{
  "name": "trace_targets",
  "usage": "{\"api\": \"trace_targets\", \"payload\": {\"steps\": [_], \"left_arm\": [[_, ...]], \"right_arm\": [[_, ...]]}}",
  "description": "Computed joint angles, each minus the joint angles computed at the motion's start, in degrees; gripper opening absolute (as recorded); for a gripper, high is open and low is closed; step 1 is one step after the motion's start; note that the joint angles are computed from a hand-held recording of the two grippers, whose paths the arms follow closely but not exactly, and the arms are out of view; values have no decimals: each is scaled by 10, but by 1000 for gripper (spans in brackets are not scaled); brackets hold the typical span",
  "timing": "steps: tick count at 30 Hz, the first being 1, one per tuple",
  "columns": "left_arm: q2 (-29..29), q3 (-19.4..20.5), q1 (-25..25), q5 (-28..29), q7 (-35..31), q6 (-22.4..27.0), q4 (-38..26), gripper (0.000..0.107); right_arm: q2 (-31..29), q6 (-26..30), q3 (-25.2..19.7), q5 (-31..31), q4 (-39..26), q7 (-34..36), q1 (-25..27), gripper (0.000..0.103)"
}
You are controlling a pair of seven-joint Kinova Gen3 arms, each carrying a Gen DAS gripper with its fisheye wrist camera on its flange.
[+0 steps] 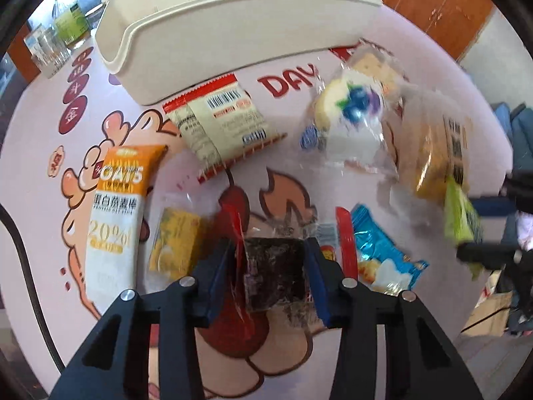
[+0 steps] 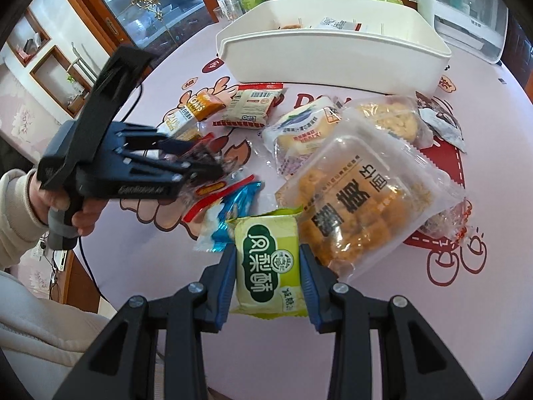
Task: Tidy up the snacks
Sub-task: 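Lift and carry the date bag with left tool while right tool carries the green cake toward the tray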
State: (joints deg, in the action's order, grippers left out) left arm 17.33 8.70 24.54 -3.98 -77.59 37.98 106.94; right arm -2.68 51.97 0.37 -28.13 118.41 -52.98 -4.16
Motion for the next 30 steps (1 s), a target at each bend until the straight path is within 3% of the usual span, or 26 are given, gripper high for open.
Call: {"api": "trace_targets", "payload": {"steps": [3,5,12,18,23,30], "left_arm": [[-8,-11,33,-38,40,1,10,46],[-18,-15,44,-53,62,-6,23,38],[-57,9,-7,14,37,-11,60,37],[-126,12,-20,25,53,-6,62,37],[-150,19,-23,-17,98,23,12,37],[-118,26,7,-113,173,76,-99,37]], "right_arm": [[8,2,-1,1,-4,4,-1,37],[10,4,-2,-3,-6,9,0,37],[15,4,-4,-18,-11,19,0,37],[3,13,-3,-32,-23,23,1,37],[-9,25,0,-41,-46,26,-2,37],[-8,46,1,-25,-122,9,-9,37]]}}
